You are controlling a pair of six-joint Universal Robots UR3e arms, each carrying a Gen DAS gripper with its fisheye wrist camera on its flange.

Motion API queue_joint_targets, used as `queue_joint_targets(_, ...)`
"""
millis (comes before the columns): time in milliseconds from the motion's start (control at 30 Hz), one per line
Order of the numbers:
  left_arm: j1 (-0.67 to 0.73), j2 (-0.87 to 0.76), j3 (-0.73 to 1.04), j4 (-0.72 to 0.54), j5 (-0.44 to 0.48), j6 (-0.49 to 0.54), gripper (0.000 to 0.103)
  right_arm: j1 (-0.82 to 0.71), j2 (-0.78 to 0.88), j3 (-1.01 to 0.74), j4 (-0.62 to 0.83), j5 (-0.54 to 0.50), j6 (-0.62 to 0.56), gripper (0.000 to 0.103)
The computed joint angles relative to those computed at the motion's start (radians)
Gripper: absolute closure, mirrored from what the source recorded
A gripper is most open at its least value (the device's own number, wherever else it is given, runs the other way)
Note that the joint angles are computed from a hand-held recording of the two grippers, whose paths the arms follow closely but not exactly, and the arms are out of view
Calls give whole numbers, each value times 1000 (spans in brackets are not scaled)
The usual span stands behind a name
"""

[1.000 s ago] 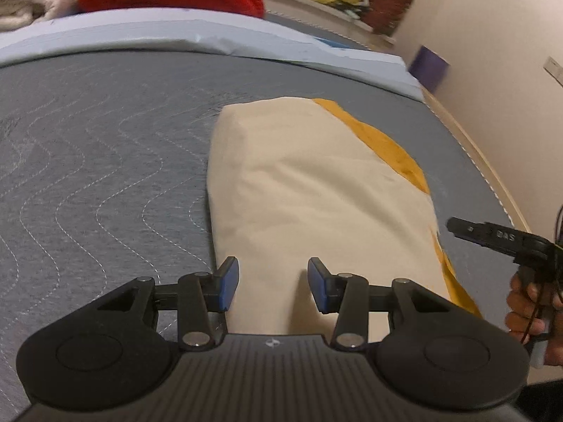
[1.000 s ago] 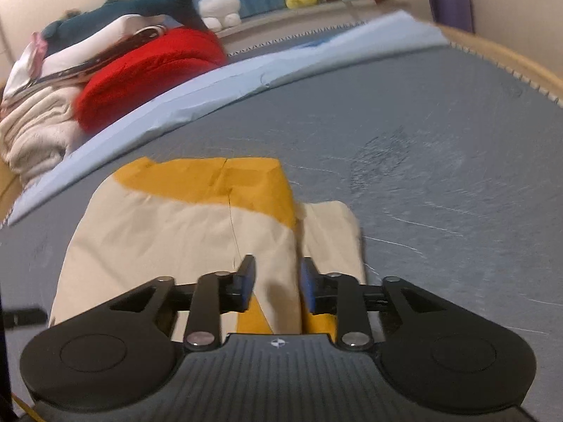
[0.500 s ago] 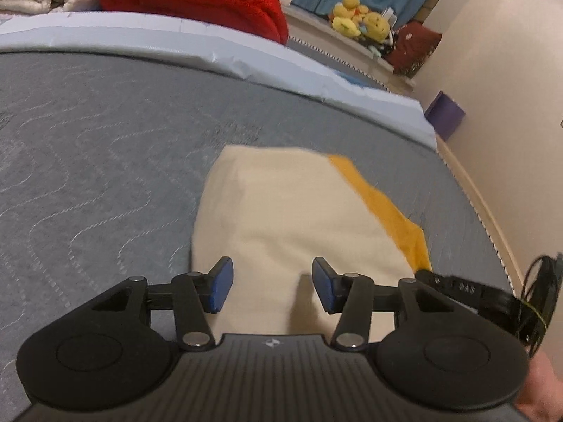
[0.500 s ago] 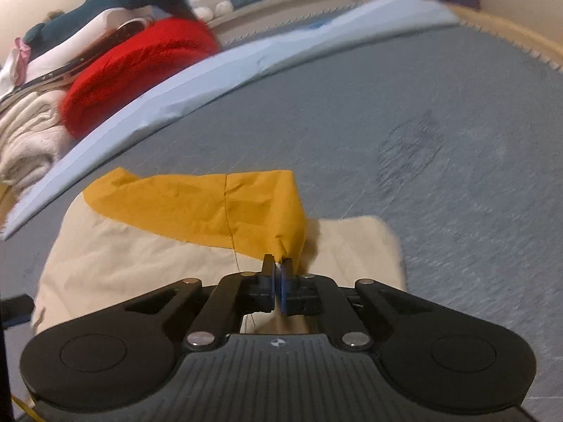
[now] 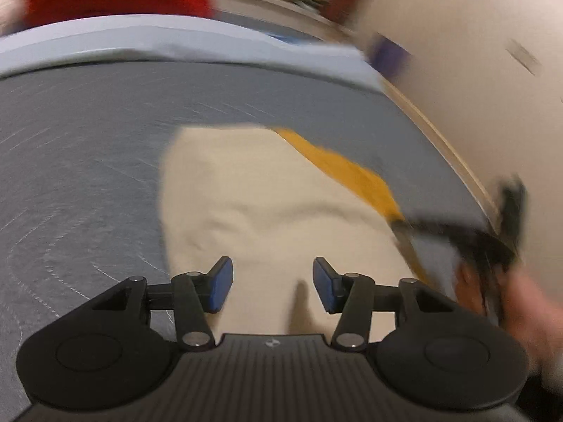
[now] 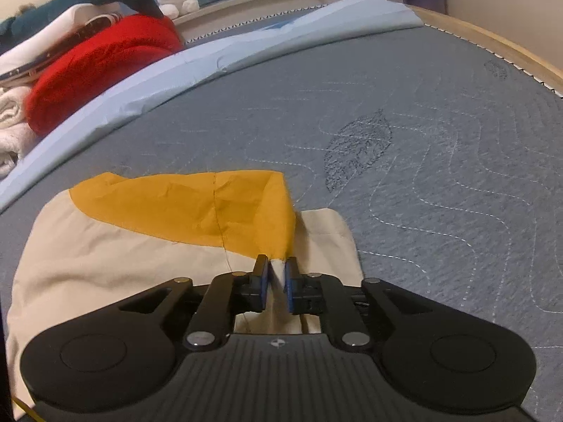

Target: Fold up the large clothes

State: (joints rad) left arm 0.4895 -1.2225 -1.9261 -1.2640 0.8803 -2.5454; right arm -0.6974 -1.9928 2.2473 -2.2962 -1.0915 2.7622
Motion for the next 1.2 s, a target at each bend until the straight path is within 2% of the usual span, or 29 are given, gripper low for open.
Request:
queue_joint_targets(33,-22,-12,16,-67,41,87,43,-17,-19,-8,43,8,-23,85)
queue_joint_targets(67,-60,-6,-9,-51,107,134,40,-40,-36,-18,93,19,-57,81)
queue_joint_targets(100,-92,13,-54,16,156,144,38,-66,-60,-23,148,32,-96,78)
queue_joint_targets(133,-102,31,-80,53,175,142,38,-96,-88,-26,205,49,-135,70)
queue_joint_targets(167,-76,33,-66,15,147,135,37,-132,-117,-32,270,65,-177,63)
queue_joint_targets(200,-29,31,-39,-55,99,126,32,-163,-146,-37,331,67,-211,60)
queue_joint_targets(233,26,32,-24,-106,48,95,21,-188,-159,-50,388,63,-238,52)
queue_joint_targets(300,78,31,-47,-59,29,-35,4,-253,-149,-104,548,60,-301,46)
queue_joint_targets(333,96,8,-55,-37,32,-117,3,-284,-139,-126,616,65,-325,44)
queue_joint_targets(367,104,-35,-36,-61,25,-152,3,-320,-128,-147,685,69,-353,40)
queue_joint_targets(433,119,-120,-18,-124,2,-198,3,-364,-96,-181,779,67,-391,35)
queue_joint_targets(567,110,-217,-45,-102,-43,-256,3,-413,9,-255,956,67,-451,26)
queue_joint_targets(667,85,-272,-85,-11,-90,-291,2,-409,52,-274,1037,86,-511,15)
queue_joint_targets(767,53,-310,-155,199,-122,-386,1,-349,53,-266,1024,94,-533,11)
queue_joint_targets(833,36,-326,-193,332,-135,-458,1,-313,34,-245,992,102,-519,14)
queue_joint_targets(900,12,-329,-226,449,-128,-525,5,-300,5,-218,972,122,-513,34)
queue_joint_targets(967,-5,-315,-230,494,-116,-549,13,-289,-18,-202,959,143,-501,56)
queue_joint_targets(1033,-14,-292,-209,473,-110,-515,31,-293,-19,-208,976,167,-530,70)
queue_joint_targets(1067,-8,-287,-201,460,-115,-484,36,-302,-16,-218,1002,186,-554,80)
queue_joint_targets(1133,20,-239,-172,382,-149,-413,50,-322,-5,-241,1061,232,-592,85)
queue_joint_targets(1200,42,-199,-141,326,-176,-361,52,-315,-16,-245,1078,275,-595,86)
